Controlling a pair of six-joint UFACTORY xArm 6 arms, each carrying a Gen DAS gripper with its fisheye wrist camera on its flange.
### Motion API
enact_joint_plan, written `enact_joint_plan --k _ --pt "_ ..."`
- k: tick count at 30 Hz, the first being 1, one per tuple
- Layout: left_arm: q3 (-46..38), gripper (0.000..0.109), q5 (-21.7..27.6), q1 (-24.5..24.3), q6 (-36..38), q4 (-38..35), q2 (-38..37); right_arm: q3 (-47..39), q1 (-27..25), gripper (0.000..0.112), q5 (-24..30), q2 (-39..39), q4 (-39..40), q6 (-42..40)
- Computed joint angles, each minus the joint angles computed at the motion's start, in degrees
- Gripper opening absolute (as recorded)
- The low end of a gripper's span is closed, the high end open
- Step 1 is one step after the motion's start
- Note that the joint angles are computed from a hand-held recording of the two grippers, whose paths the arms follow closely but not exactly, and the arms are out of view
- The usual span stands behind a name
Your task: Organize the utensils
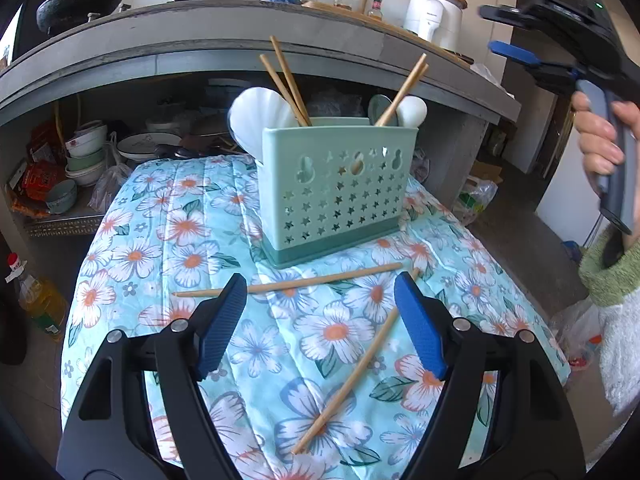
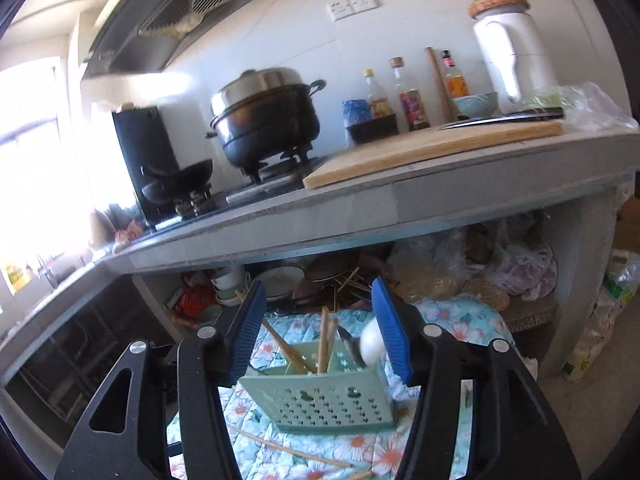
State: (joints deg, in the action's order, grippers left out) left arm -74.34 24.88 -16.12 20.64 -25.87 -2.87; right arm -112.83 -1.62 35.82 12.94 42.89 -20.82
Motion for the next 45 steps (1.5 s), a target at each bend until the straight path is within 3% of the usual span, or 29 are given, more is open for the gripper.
enact_joint_plan --k 9,17,22,28,45 --pt "-1.1 0.075 3.9 -1.5 -2.4 7.3 1.0 20.7 -4.1 0.058 6.3 -9.9 3.2 2.3" --pt "-6.8 0.075 9.0 -4.8 -11.4 25.7 6.2 33.1 -5.2 0.058 10.6 -13.1 5.2 6.3" --pt "-9.5 0.075 10.6 -6.6 -15.7 33.3 8.9 35.6 -5.0 0.058 11.8 -13.5 2.7 8.2" --pt "-11.7 0.075 12.4 -8.1 -18.2 37.5 11.0 36.1 -5.3 0.062 13.4 -12.9 1.2 8.7" --pt "-14.3 0.075 14.3 -9.3 -19.4 40.9 13.8 34.6 -5.9 0.066 16.1 -10.8 2.4 8.8"
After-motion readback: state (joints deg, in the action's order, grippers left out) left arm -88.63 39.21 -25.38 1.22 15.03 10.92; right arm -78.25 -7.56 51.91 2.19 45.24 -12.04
